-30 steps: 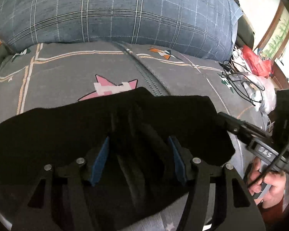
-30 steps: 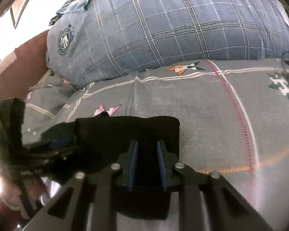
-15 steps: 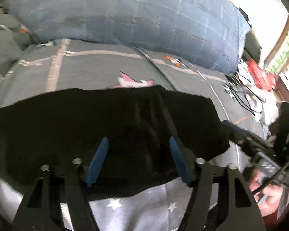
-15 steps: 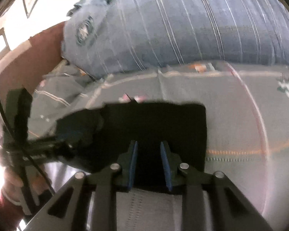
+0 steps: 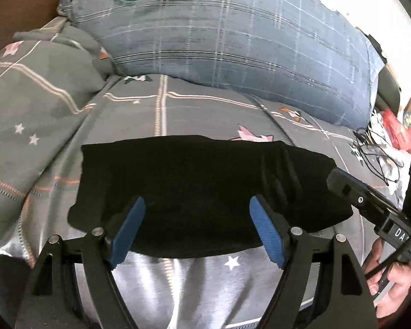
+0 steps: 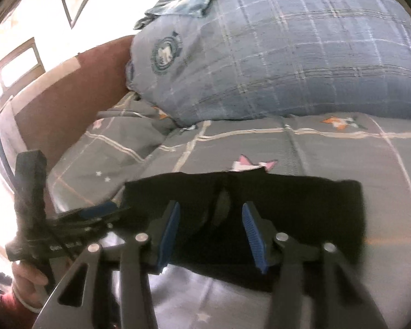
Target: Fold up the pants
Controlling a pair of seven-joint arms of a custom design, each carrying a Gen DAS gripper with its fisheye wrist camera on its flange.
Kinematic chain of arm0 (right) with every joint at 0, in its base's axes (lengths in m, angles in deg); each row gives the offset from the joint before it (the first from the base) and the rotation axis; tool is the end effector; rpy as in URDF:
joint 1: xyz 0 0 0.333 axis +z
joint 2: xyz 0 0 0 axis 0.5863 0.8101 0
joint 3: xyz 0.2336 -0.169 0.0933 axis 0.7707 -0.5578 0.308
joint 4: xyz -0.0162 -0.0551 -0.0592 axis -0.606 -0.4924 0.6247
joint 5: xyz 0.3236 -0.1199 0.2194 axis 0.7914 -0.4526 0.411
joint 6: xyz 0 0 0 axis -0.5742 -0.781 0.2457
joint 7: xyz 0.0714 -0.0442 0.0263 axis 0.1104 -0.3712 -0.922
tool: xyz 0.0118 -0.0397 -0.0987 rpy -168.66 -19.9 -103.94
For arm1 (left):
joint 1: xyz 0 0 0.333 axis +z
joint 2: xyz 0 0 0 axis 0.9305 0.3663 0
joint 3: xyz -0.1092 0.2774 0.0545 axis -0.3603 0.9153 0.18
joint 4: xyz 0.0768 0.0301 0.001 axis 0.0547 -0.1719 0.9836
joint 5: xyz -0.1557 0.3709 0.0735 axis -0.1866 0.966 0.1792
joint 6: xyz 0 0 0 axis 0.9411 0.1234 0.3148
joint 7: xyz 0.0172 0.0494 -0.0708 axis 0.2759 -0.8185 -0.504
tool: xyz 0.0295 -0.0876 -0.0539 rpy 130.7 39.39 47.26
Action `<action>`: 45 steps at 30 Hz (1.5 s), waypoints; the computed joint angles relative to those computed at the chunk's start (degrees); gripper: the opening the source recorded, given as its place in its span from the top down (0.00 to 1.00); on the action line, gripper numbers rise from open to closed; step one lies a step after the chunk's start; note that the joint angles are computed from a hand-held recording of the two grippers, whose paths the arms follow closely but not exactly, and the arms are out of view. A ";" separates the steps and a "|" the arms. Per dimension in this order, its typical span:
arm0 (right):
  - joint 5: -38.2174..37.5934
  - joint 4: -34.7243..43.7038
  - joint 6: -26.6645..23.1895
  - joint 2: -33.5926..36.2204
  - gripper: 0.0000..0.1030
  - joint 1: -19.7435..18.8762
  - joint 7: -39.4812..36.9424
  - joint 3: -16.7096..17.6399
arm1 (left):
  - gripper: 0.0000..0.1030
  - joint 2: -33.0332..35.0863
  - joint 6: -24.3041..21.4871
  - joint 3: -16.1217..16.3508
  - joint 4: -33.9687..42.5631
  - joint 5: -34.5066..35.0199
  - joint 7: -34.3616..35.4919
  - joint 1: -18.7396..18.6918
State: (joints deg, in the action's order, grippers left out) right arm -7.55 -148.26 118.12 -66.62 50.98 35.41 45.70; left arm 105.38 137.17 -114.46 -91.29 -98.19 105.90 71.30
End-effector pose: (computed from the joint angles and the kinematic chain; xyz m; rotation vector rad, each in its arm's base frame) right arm 0.5217 0.1430 0.3536 -1.3360 1.7825 -0.4981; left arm 0.6670 -0.2167 0.3641 -1.3950 2.4559 -1.0319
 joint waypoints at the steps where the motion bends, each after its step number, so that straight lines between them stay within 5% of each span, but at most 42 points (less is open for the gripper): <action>1: -0.65 0.41 -0.19 0.23 0.51 -0.09 0.26 0.18 | 0.23 -0.14 0.06 0.09 -0.12 -0.12 -0.20 0.14; 14: 4.49 5.57 -3.09 2.64 0.42 3.25 -8.58 -0.64 | 0.23 -0.40 1.80 0.03 -1.30 -1.27 -1.52 1.63; 19: 11.67 8.81 -6.25 4.13 0.41 9.34 -17.52 -5.27 | 0.23 -0.71 0.70 -1.35 -2.74 -6.76 -1.47 5.01; 21: 10.19 10.18 -6.83 5.30 0.35 7.85 -17.84 -3.95 | 0.21 -0.66 -0.15 0.08 -2.89 -7.43 -3.51 4.81; 29: 1.78 21.21 -13.09 13.61 0.34 -0.98 -17.87 2.84 | 0.21 -0.19 -0.62 2.57 -3.89 -11.18 -8.44 4.95; 32: -0.33 26.19 -15.67 17.06 0.34 -1.31 -19.52 2.86 | 0.21 1.06 -2.05 3.31 -2.72 -9.52 -10.98 4.38; 45: 3.00 41.65 -26.54 26.55 0.32 -7.34 -28.49 9.13 | 0.18 5.12 -2.20 2.27 1.75 -4.19 -17.05 3.85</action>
